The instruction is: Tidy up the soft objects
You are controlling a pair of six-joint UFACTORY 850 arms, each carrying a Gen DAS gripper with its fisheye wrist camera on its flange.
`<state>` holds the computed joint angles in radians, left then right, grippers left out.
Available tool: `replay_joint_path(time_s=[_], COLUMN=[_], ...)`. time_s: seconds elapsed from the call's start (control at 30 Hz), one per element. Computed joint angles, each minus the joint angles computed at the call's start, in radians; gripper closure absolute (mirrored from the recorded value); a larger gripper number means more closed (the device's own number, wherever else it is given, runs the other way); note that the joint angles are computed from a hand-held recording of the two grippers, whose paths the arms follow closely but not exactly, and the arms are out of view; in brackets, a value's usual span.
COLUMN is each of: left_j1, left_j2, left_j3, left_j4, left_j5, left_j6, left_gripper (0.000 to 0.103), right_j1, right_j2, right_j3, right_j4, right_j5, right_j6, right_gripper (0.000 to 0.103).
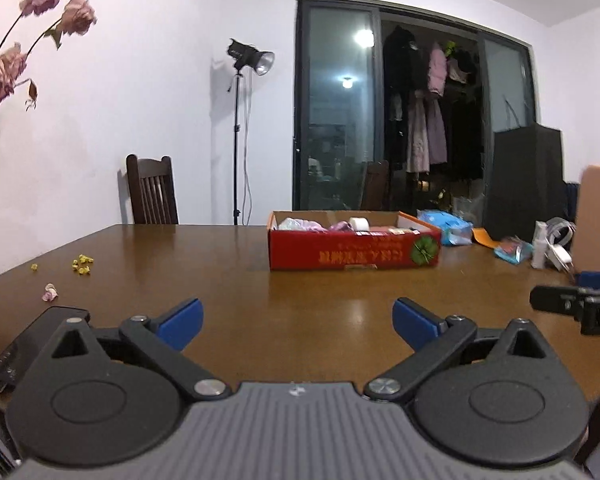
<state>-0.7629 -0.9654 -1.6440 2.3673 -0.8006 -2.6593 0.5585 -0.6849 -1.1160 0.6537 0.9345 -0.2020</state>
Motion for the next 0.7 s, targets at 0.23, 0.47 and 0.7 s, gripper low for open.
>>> replay_joint_path(time_s=[0.23,0.47,0.7], left_j1=[-0.013,-0.018,-0.015], left_j2=[0.031,0.04,0.046], left_j3=[0.04,0.052,0.069], left_j4=[0.043,0.062,0.073], left_j5=[-0.019,-0.022,-0.029], left_j6=[-0.041,-0.056,-0.079], left_gripper=[0.0,0.0,0.0], right_j1=[0.051,0.049,0.049], right_j2=[0.015,0.024,0.018], right_j3=[0.073,0.071,0.057], right_j4=[0.031,0.025,0.018], right_j5=[0.053,0.074,0.079], right_j6=[0.033,0.037,0.024], right_gripper=[0.003,0.0,0.0])
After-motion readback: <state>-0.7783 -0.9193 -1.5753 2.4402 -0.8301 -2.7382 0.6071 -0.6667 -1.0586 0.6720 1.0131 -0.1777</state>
